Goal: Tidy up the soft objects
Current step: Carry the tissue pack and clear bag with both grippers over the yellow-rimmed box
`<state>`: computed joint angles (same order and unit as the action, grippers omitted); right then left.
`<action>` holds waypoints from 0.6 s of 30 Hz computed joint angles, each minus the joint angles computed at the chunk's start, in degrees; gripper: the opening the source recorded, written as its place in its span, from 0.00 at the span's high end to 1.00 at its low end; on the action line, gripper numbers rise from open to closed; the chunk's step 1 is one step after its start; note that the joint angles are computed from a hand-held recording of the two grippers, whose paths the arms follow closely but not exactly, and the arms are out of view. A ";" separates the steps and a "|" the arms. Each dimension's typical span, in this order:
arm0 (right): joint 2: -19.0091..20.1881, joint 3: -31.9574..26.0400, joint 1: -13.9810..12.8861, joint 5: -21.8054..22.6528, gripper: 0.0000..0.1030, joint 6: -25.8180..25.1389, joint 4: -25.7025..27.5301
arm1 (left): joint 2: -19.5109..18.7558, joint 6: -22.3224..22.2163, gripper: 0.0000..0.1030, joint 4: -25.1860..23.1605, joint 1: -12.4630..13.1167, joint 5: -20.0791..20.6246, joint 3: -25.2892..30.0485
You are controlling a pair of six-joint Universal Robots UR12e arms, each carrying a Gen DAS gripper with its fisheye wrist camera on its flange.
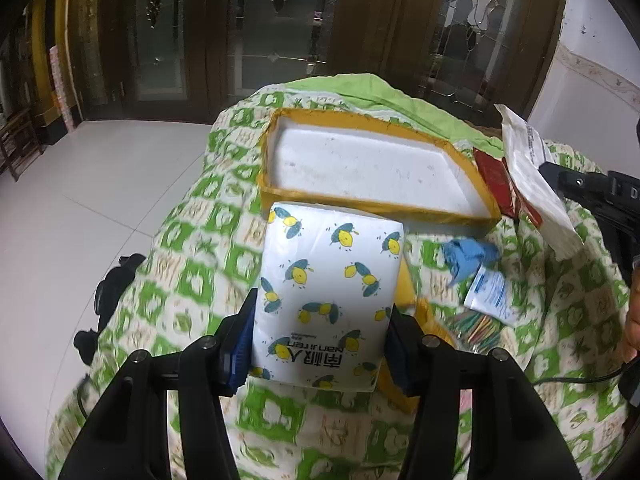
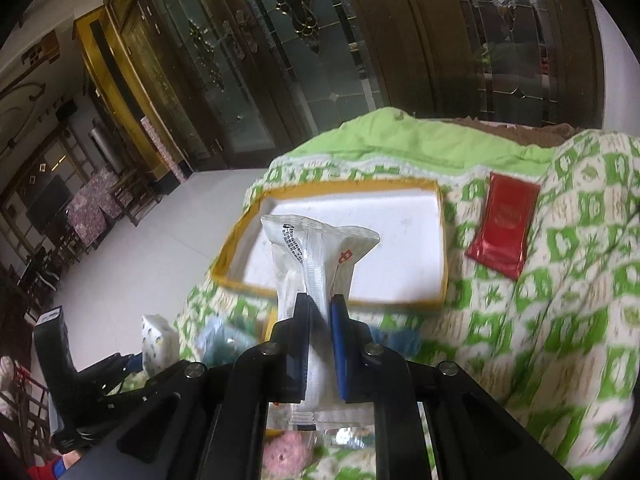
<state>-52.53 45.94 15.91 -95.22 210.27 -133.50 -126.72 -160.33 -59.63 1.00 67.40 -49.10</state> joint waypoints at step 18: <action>8.80 -14.89 -3.08 0.07 0.89 0.79 9.58 | -18.93 0.89 0.47 -17.65 -3.12 1.12 35.28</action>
<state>-43.73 31.04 12.83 -95.15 211.06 -123.92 -145.65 -159.44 -77.28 -2.12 68.52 -13.82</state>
